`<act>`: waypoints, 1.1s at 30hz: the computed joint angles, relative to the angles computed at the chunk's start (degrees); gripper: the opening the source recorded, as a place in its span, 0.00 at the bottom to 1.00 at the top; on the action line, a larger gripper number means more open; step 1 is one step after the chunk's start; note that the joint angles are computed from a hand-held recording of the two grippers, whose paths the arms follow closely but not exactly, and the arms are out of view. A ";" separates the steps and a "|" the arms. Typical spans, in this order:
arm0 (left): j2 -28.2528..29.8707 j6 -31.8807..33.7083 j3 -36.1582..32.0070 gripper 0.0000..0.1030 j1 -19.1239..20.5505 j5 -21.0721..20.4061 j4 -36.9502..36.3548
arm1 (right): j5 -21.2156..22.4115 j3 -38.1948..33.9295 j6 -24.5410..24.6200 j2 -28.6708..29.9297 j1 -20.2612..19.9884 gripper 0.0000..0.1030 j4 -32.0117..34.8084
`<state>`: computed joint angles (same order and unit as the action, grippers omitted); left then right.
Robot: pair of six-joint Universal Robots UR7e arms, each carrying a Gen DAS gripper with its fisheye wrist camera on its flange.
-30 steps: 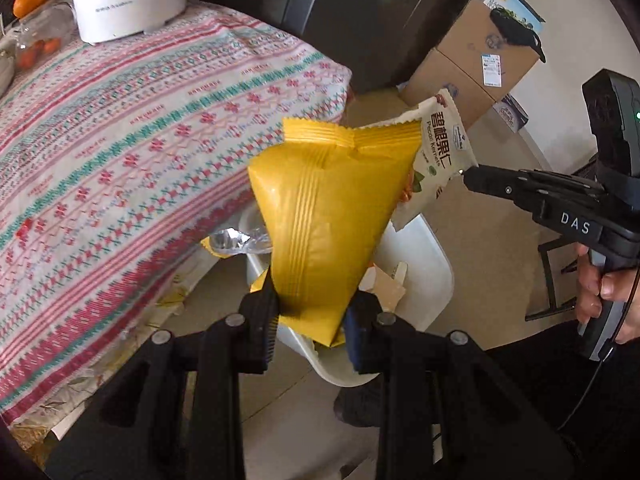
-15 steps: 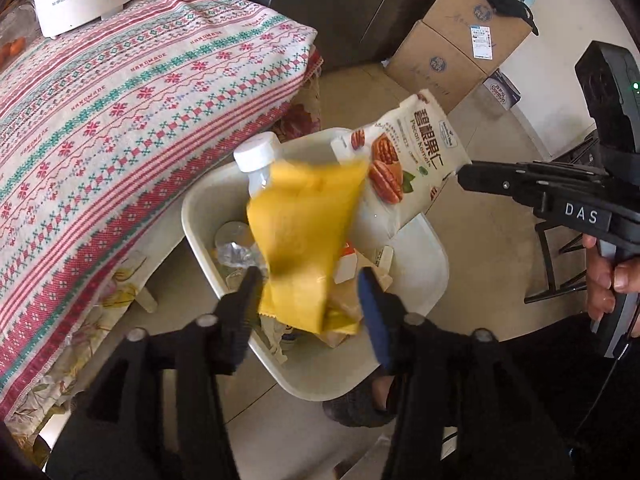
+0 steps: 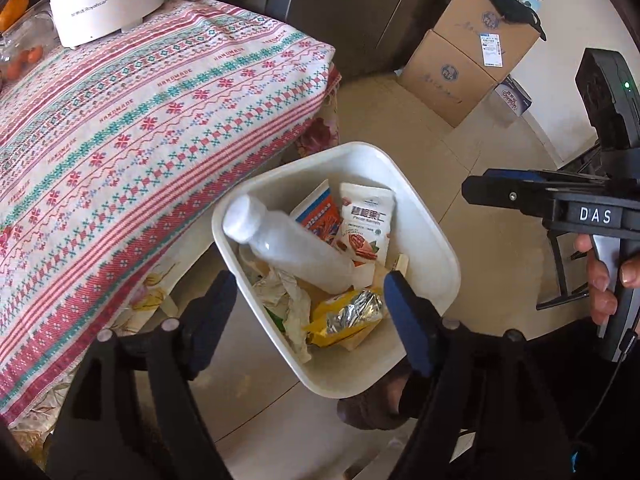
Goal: Collect trash
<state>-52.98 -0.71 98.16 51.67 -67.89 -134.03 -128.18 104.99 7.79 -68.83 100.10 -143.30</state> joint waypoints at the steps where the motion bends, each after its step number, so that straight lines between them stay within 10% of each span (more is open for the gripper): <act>1: -0.10 -0.05 0.05 0.76 -0.08 0.41 0.02 | -0.08 -0.20 0.20 0.15 0.01 0.59 0.30; 9: -3.02 -1.87 2.21 0.86 -1.99 6.55 -2.26 | -2.30 -0.74 -1.54 1.35 1.96 0.67 -2.31; 21: -11.16 -7.96 8.79 0.99 -5.89 21.47 -7.81 | -12.24 2.46 -14.07 5.07 11.33 1.00 -23.96; 33: -14.80 -3.93 13.97 0.99 -7.73 26.54 -18.20 | -14.81 2.72 -19.13 8.03 15.58 1.00 -32.52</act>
